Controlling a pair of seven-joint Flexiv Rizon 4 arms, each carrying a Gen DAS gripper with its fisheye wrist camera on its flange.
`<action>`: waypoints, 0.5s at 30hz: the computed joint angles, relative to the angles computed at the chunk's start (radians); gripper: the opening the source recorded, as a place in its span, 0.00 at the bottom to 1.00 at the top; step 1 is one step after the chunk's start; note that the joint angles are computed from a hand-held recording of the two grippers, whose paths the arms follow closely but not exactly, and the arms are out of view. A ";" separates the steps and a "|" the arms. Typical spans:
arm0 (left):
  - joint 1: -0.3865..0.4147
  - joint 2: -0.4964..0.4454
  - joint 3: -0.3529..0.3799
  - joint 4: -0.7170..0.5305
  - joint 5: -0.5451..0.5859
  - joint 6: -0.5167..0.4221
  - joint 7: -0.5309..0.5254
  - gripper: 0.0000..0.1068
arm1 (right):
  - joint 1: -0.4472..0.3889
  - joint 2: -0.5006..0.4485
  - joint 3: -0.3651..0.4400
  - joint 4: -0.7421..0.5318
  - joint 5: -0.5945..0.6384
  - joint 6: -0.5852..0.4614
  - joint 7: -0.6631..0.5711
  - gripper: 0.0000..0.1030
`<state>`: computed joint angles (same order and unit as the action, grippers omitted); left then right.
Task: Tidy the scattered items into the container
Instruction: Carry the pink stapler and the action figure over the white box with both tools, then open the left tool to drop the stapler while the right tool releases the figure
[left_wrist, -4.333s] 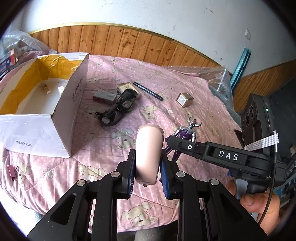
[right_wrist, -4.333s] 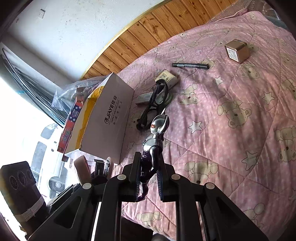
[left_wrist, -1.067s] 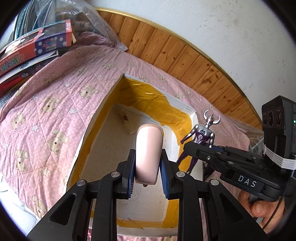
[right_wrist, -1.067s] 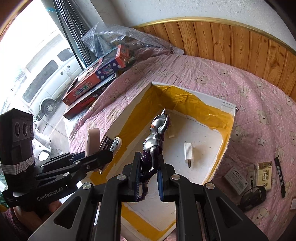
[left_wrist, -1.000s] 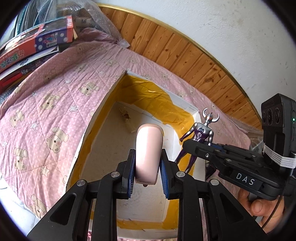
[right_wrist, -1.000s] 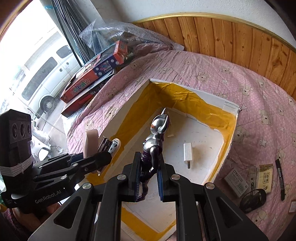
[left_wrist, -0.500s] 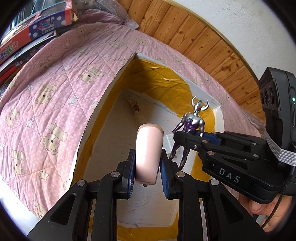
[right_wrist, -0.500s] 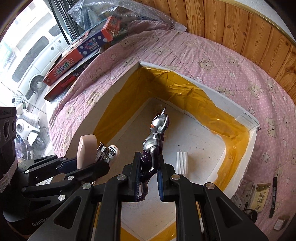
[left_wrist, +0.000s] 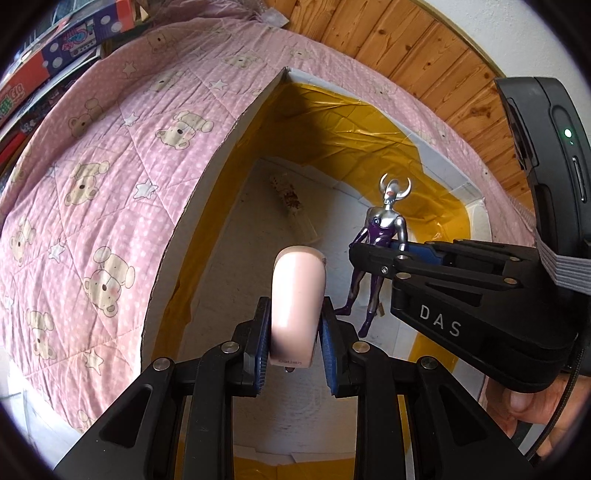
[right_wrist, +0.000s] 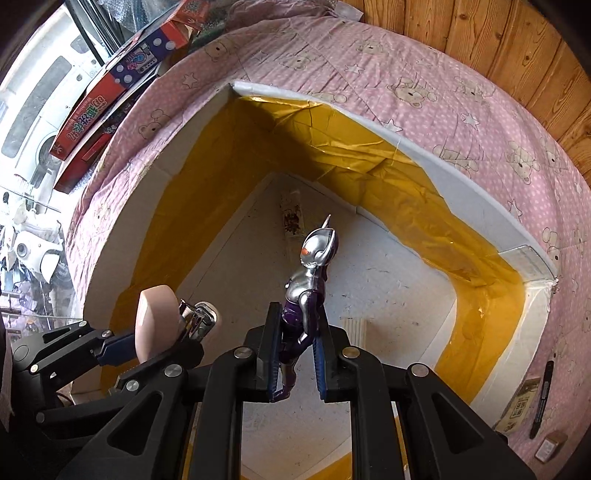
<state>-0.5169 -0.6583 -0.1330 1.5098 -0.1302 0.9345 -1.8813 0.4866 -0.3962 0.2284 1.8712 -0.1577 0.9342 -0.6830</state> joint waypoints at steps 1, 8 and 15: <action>-0.006 -0.006 0.007 -0.012 0.008 -0.011 -0.004 0.24 | -0.001 -0.006 0.000 -0.007 0.001 -0.009 -0.002 0.16; -0.008 -0.018 0.018 -0.036 0.031 -0.042 -0.016 0.25 | 0.005 -0.016 -0.024 -0.012 -0.018 -0.025 0.050 0.23; -0.013 0.021 0.028 -0.004 0.061 -0.011 -0.022 0.27 | 0.009 0.028 -0.017 0.048 -0.043 0.024 0.086 0.23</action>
